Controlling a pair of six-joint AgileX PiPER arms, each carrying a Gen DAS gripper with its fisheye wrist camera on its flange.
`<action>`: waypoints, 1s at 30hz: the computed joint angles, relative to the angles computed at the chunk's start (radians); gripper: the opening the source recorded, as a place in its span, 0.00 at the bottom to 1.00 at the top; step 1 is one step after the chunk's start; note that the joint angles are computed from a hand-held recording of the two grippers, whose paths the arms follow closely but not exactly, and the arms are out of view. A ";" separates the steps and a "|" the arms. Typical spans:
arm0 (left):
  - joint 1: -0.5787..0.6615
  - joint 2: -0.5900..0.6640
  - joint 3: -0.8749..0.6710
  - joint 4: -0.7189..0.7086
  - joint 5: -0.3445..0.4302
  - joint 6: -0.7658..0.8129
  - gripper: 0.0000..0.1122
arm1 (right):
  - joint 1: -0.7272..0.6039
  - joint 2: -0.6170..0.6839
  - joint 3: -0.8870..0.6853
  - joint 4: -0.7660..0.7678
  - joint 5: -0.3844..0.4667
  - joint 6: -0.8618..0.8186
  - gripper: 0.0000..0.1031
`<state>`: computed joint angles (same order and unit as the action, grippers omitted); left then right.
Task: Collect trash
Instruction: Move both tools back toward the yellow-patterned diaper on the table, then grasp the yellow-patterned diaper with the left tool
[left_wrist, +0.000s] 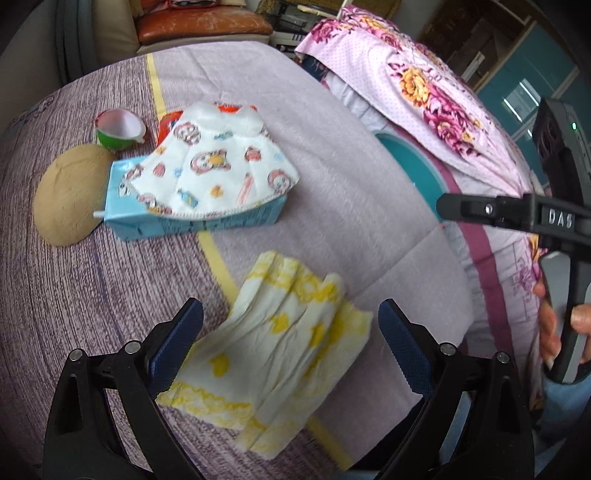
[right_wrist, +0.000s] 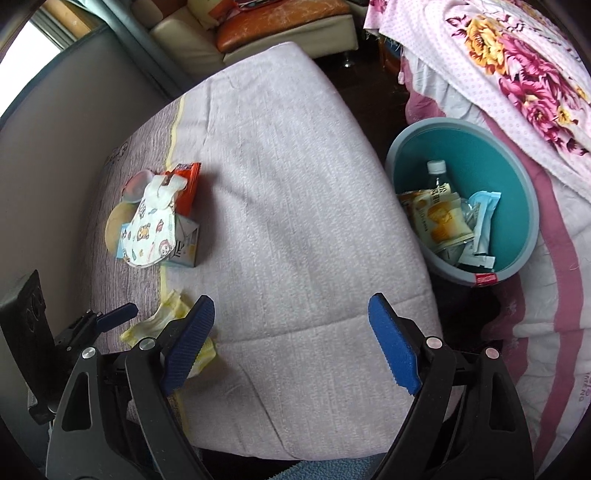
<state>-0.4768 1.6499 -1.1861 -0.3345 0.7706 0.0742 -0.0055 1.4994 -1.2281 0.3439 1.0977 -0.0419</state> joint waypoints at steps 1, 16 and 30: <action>0.003 -0.002 0.009 -0.004 0.004 0.016 0.85 | 0.009 0.001 0.001 -0.001 -0.002 0.006 0.79; -0.014 -0.023 0.094 0.003 0.008 0.128 0.85 | 0.063 0.010 0.016 -0.009 -0.003 0.039 0.79; -0.126 -0.072 0.159 0.240 -0.086 -0.105 0.66 | 0.077 0.020 0.021 -0.002 -0.008 0.042 0.79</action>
